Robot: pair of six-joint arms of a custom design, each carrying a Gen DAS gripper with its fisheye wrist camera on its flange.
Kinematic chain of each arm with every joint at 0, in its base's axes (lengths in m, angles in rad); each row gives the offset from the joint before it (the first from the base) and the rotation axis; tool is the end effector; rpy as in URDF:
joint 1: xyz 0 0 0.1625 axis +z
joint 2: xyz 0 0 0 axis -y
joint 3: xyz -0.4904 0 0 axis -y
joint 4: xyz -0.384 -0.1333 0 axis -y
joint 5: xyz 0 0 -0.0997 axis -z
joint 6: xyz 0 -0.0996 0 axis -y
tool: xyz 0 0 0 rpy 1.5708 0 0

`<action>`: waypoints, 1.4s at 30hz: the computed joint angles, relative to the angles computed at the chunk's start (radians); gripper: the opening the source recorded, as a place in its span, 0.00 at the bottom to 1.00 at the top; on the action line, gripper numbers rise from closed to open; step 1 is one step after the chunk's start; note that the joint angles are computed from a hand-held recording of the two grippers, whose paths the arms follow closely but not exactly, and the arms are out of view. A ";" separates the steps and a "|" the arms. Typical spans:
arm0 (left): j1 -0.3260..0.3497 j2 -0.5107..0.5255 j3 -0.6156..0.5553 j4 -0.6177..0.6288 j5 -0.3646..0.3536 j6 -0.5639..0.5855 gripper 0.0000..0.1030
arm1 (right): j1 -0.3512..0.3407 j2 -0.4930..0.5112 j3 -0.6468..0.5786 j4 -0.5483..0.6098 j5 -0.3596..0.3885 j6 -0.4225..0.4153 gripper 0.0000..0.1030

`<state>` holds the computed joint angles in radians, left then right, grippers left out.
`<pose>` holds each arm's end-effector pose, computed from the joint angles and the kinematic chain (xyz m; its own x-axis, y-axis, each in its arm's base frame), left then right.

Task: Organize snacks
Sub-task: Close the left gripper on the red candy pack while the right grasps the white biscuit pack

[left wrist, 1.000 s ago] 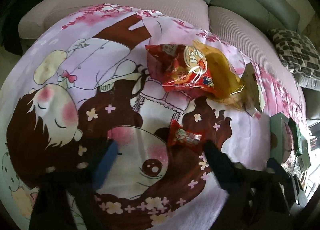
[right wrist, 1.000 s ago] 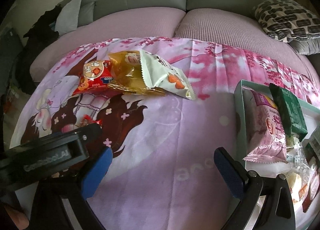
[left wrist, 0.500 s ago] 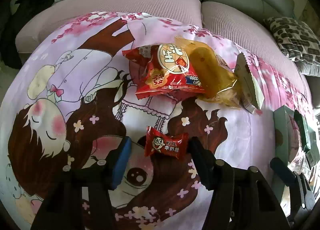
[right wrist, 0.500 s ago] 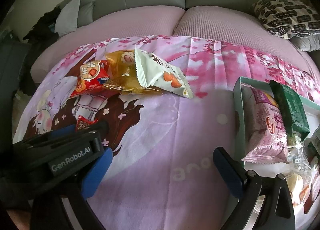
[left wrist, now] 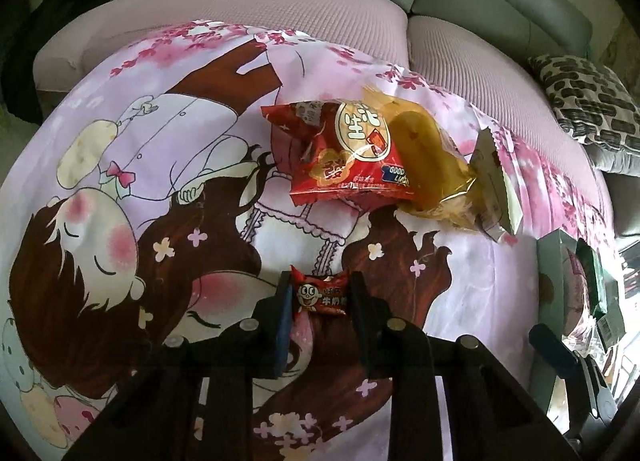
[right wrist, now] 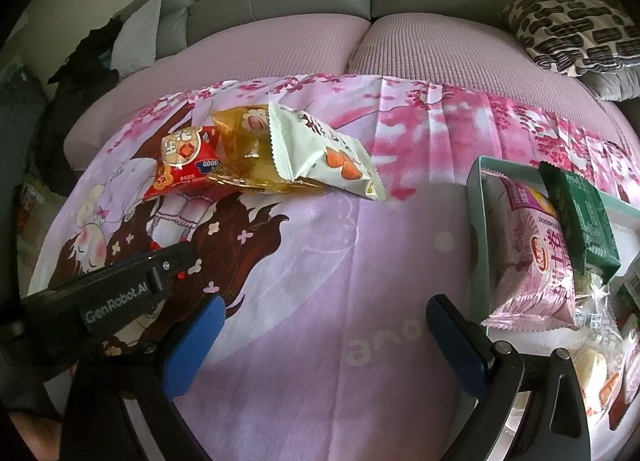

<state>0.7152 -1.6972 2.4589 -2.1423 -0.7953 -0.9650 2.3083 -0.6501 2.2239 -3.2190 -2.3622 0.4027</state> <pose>-0.0937 -0.3503 0.2953 -0.8192 -0.1730 -0.5469 0.1193 0.8812 -0.4575 0.3783 -0.3235 0.0129 -0.7741 -0.1095 0.6235 -0.3991 0.8489 -0.3464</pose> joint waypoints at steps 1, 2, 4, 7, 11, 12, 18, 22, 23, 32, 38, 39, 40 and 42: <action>0.000 0.002 0.003 -0.008 -0.001 -0.001 0.27 | -0.001 0.000 -0.001 -0.001 -0.003 -0.002 0.99; 0.003 0.006 0.006 -0.022 -0.002 0.000 0.27 | -0.001 0.001 -0.004 -0.003 -0.007 -0.004 0.98; -0.001 -0.008 0.013 -0.029 -0.007 -0.006 0.27 | -0.002 0.001 -0.009 -0.011 -0.014 -0.011 0.95; -0.011 -0.022 0.021 -0.035 0.001 -0.020 0.27 | 0.002 0.004 -0.015 -0.040 -0.030 -0.037 0.94; -0.028 -0.054 0.027 -0.032 0.016 -0.037 0.27 | 0.007 0.012 -0.038 -0.057 -0.053 -0.084 0.84; -0.031 -0.061 0.025 -0.028 0.018 -0.040 0.27 | 0.009 0.017 -0.047 -0.059 -0.061 -0.098 0.84; -0.044 -0.098 0.016 0.000 0.033 -0.059 0.27 | 0.012 0.043 -0.101 -0.052 -0.119 -0.162 0.73; -0.052 -0.114 0.012 0.015 0.037 -0.068 0.27 | 0.005 0.059 -0.134 -0.041 -0.137 -0.208 0.66; -0.053 -0.115 0.012 0.014 0.038 -0.068 0.27 | 0.003 0.065 -0.146 -0.030 -0.144 -0.220 0.62; -0.054 -0.116 0.009 0.013 0.034 -0.065 0.27 | -0.014 0.073 -0.165 -0.053 -0.107 -0.306 0.31; -0.063 -0.120 0.007 0.014 0.035 -0.063 0.27 | -0.016 0.074 -0.165 -0.048 -0.121 -0.312 0.30; -0.065 -0.123 0.007 0.018 0.036 -0.066 0.27 | -0.018 0.069 -0.163 -0.047 -0.117 -0.304 0.30; -0.067 -0.126 0.006 0.023 0.038 -0.070 0.27 | -0.019 0.065 -0.160 -0.047 -0.115 -0.298 0.28; -0.072 -0.132 0.004 0.033 0.041 -0.076 0.27 | -0.014 0.054 -0.154 -0.052 -0.119 -0.296 0.26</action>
